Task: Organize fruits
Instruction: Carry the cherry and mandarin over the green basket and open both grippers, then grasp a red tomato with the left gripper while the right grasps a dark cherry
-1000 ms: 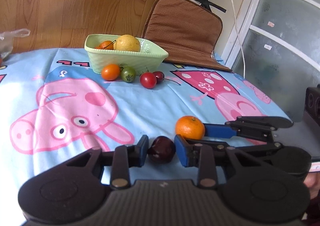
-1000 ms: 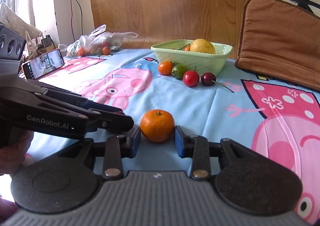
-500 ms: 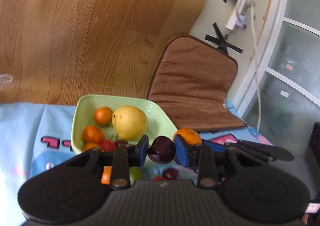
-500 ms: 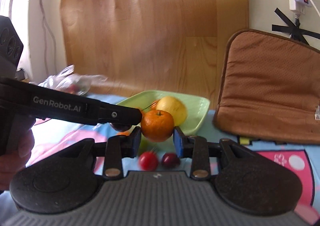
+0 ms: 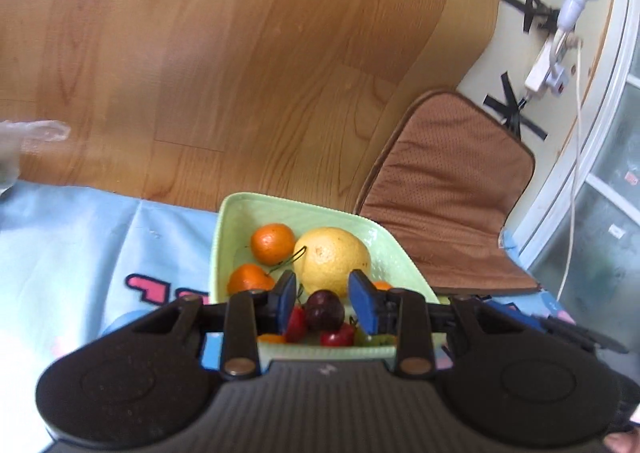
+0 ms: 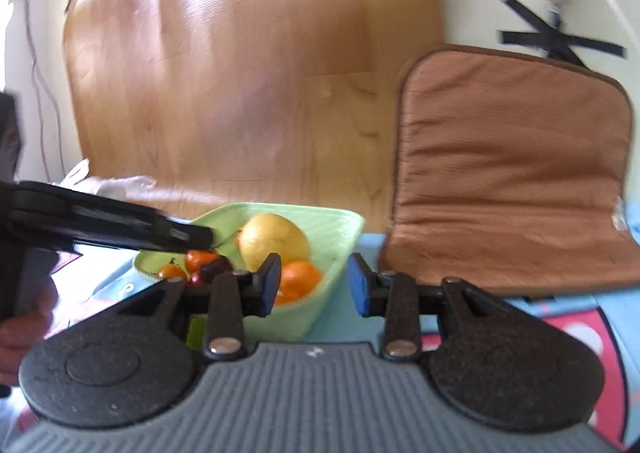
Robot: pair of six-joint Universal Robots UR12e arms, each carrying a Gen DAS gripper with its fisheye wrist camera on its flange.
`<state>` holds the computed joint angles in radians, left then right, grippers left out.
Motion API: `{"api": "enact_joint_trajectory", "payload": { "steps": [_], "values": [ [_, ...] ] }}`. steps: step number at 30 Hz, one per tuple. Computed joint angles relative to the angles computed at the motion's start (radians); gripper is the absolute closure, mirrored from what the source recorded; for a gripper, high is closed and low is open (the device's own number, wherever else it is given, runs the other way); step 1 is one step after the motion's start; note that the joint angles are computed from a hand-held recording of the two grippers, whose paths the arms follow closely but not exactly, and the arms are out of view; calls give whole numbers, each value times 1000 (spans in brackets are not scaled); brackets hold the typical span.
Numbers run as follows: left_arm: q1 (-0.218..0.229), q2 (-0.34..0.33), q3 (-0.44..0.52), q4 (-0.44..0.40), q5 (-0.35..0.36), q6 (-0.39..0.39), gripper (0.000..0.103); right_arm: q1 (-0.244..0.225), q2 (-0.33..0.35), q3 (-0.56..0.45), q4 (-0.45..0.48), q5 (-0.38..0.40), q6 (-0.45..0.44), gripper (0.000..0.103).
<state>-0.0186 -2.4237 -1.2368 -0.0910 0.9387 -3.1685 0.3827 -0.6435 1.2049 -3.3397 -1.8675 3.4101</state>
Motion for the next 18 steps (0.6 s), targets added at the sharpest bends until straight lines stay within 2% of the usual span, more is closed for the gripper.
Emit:
{"api": "enact_joint_trajectory", "payload": {
  "steps": [3,5,9,12,14,18],
  "values": [
    [17,29,-63,20,-33,-1,74,-5,-37,73,5,49,70,64],
    [19,46,-100,12,-52,26,74,-4,-48,101,11,75,94,64],
    [-4,70,-152,-13,-43,211,74,1,-46,96,51,83,75,64],
    [-22,74,-159,-38,-49,330,71,-5,-47,93,64,135,42,64],
    [-33,70,-154,-38,-31,369,64,-9,-49,92,85,151,17,64],
    [-47,50,-121,-60,17,380,62,-21,-50,89,102,184,19,67]
  ]
}}
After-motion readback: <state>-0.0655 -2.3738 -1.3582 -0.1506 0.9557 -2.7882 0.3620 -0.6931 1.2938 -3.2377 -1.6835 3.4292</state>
